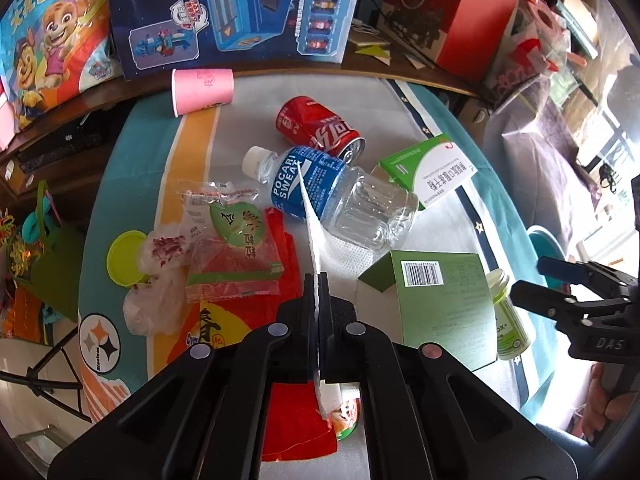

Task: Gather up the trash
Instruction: 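Close the left tool on the white tissue while the right tool approaches the green box, then lift the tissue with the left tool while the right tool grasps the green box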

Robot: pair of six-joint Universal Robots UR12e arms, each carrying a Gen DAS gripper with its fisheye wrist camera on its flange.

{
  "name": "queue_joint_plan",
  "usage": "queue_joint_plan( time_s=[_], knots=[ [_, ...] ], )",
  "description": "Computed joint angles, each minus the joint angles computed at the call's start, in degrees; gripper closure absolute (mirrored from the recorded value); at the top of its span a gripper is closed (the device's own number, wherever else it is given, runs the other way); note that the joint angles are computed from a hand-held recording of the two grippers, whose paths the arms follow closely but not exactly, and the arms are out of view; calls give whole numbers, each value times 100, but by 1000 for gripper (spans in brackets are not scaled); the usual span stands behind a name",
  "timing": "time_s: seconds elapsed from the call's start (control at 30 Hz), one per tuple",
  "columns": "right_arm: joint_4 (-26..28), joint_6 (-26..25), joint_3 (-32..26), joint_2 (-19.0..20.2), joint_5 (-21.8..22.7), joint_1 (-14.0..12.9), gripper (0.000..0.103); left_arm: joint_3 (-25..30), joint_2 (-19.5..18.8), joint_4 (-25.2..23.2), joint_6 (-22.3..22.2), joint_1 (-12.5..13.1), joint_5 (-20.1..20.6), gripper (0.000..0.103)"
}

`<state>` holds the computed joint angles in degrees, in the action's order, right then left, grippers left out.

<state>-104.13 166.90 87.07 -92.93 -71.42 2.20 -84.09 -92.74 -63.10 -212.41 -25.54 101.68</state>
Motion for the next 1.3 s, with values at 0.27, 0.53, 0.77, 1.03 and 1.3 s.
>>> queue_joint_plan(
  time_s=[0.27,0.53,0.77,1.03,1.3],
  knots=[
    [8,34,-158,161,-166,232,23,-219,58,-147,-71,169,-409,99],
    [199,81,-279,288,-277,352,23,-293,-3,-167,5,257,-680,74],
    [458,89,-363,349,-298,385,18,-298,104,274,17,153,-281,102],
    [515,114,-418,381,-587,669,15,-415,397,686,-194,202,127,102],
    [-27,17,-270,358,-1376,1199,11,-750,631,712,-545,377,-242,102]
  ],
)
